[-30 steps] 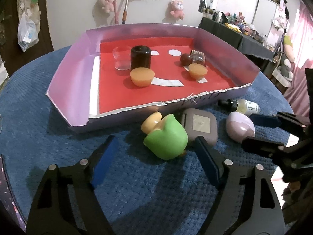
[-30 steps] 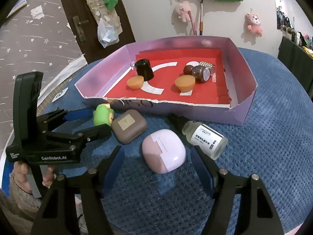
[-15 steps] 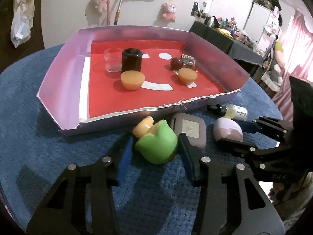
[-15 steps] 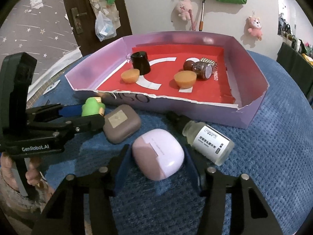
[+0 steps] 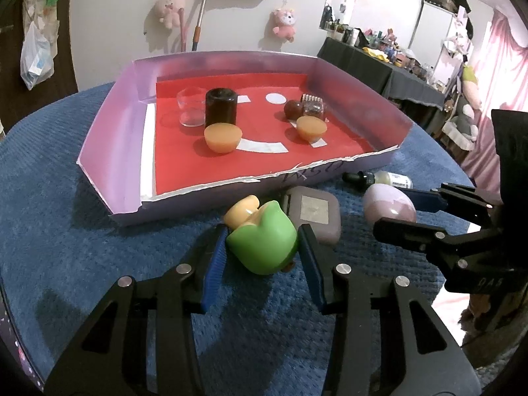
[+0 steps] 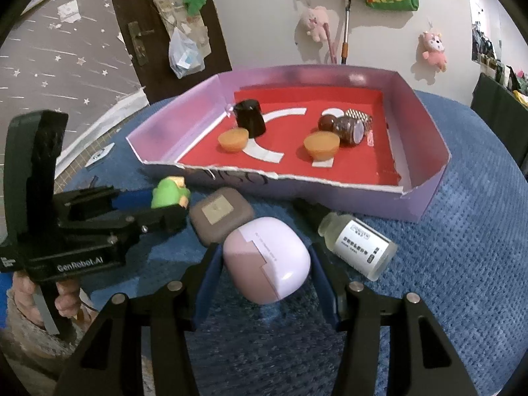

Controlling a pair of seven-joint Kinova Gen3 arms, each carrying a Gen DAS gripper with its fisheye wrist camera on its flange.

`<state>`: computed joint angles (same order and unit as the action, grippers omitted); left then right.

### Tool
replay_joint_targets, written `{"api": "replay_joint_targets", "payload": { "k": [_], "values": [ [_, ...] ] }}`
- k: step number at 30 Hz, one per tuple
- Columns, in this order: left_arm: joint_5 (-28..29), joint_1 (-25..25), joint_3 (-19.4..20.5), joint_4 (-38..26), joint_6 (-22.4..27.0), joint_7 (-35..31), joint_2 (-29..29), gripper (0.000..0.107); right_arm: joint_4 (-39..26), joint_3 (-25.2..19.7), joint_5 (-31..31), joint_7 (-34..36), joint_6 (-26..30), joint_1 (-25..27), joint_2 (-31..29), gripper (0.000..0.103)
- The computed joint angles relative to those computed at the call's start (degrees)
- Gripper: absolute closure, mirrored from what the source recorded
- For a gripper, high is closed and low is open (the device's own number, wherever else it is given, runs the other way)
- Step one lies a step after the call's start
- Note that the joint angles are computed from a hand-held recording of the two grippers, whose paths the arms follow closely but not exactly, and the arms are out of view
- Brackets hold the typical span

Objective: Organize rigid objects
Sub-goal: 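Grasp the green toy with the left tool while the right tool grasps the pink egg case, then lift the green toy and pink egg case and carry them over the box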

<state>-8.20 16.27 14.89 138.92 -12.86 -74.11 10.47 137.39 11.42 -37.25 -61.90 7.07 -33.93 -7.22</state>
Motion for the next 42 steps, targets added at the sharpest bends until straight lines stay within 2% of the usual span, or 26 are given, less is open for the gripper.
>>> {"api": "replay_joint_targets", "payload": {
  "k": [3,10,15,23,33,42],
  "values": [
    [-2.51,-2.14,1.86,0.58,-0.32,2.29,-1.17,0.067,-0.19,-0.36,0.76,-0.65,0.26,0.15,-1.13,0.047],
    [-6.55,-3.07,2.16,1.28,-0.81,6.20,-3.28,0.067,-0.87,-0.49,4.47,-4.35,0.42,-0.17,-3.03,0.047],
    [-7.64,-2.24,1.14,1.40,-1.03,7.42,-4.05,0.067,-1.51,2.70,5.52,-4.89,0.70,-3.08,-3.80,0.047],
    [-13.14,-3.35,1.19,1.70,-1.97,12.74,-5.38,0.067,-1.79,5.75,6.57,-5.56,0.10,-6.38,-4.08,0.047],
    [-13.51,-1.67,-1.04,1.22,-2.56,12.94,-6.39,0.067,-2.36,7.17,8.47,-6.96,-0.11,-7.74,-4.32,0.047],
    [-12.48,-1.33,-1.93,-0.03,-2.75,11.46,-5.95,0.067,-3.29,10.49,8.29,-6.06,-0.05,-10.30,-4.15,0.047]
  ]
}}
